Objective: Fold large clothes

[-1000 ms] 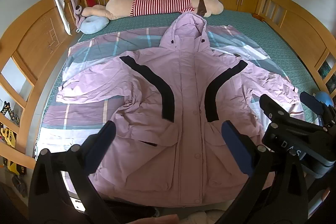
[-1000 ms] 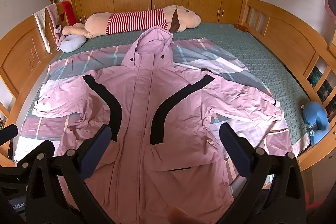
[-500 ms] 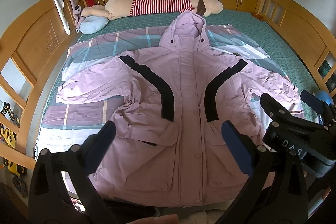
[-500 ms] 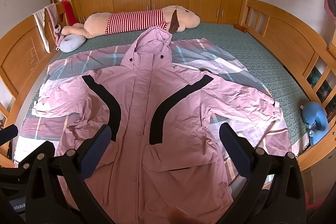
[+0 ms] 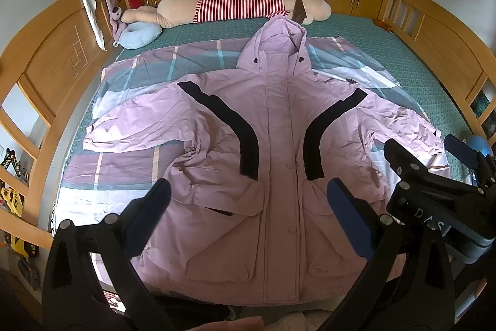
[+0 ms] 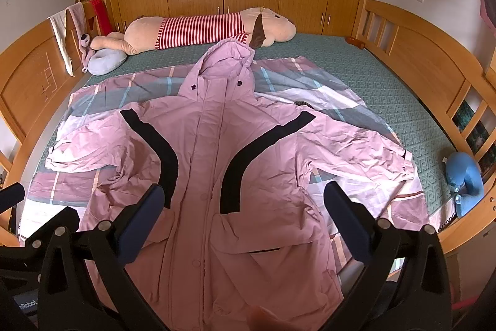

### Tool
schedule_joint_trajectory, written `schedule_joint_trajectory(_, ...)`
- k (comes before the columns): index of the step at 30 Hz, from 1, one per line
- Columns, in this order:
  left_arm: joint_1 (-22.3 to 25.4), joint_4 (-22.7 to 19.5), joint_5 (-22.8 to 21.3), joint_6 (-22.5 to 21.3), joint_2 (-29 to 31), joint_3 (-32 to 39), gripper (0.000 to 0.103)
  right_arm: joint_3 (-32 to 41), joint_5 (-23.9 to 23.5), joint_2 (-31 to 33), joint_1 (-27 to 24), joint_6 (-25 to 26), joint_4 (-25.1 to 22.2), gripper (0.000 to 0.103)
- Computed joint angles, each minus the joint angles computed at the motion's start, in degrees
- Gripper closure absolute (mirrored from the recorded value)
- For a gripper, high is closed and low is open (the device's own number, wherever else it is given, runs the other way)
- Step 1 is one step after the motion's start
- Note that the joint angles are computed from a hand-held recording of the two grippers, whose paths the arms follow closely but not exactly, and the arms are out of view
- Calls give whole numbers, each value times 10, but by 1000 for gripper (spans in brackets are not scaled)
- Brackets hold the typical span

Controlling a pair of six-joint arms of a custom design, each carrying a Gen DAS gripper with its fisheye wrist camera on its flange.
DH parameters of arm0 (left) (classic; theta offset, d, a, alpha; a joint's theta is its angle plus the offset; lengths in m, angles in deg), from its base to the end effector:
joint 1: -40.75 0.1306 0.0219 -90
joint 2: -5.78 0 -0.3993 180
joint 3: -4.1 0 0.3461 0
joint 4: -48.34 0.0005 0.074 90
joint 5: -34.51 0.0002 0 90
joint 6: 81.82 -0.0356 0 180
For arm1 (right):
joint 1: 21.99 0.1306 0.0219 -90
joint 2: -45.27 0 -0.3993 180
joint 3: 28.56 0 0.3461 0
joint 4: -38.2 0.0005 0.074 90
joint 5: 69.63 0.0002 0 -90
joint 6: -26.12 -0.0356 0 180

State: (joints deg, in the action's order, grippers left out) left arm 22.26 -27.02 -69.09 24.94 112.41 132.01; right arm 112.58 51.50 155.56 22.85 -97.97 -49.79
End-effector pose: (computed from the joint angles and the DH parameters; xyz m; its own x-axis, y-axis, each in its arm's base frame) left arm 0.4978 -0.1582 0.5507 -0.7866 -0.0325 -0.6166 -0.0516 0.9986 0.0132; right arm 0.3778 0.3490 0.5947 -0.7201 -0.0395 -0.6928 -0.0013 0.9985 -0.0555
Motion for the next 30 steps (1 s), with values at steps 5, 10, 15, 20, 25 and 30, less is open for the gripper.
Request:
schedule_joint_trajectory(5, 2, 4, 0, -1, -1, -8, 2, 1, 1, 1, 0, 0, -1, 1)
schedule_joint_trajectory(10, 2, 8, 0, -2, -7, -22, 2, -4, -1, -1, -1, 1, 2, 1)
schedule_joint_trajectory(15, -1, -2, -4, 0, 7, 2, 2, -2, 0, 1, -1, 1, 0, 1)
schedule_joint_trajectory(20, -2, 10, 1, -7, 3, -12, 2, -30, 0, -11, -5, 9, 26, 1)
schedule_joint_trajectory(25, 5, 19, 17, -7, 30, 7, 2, -66, 59, -28, -27, 32, 61, 1)
schedule_joint_trajectory(30, 17, 28, 14, 2, 84, 19, 2, -137, 100, -43, -84, 77, 144, 1)
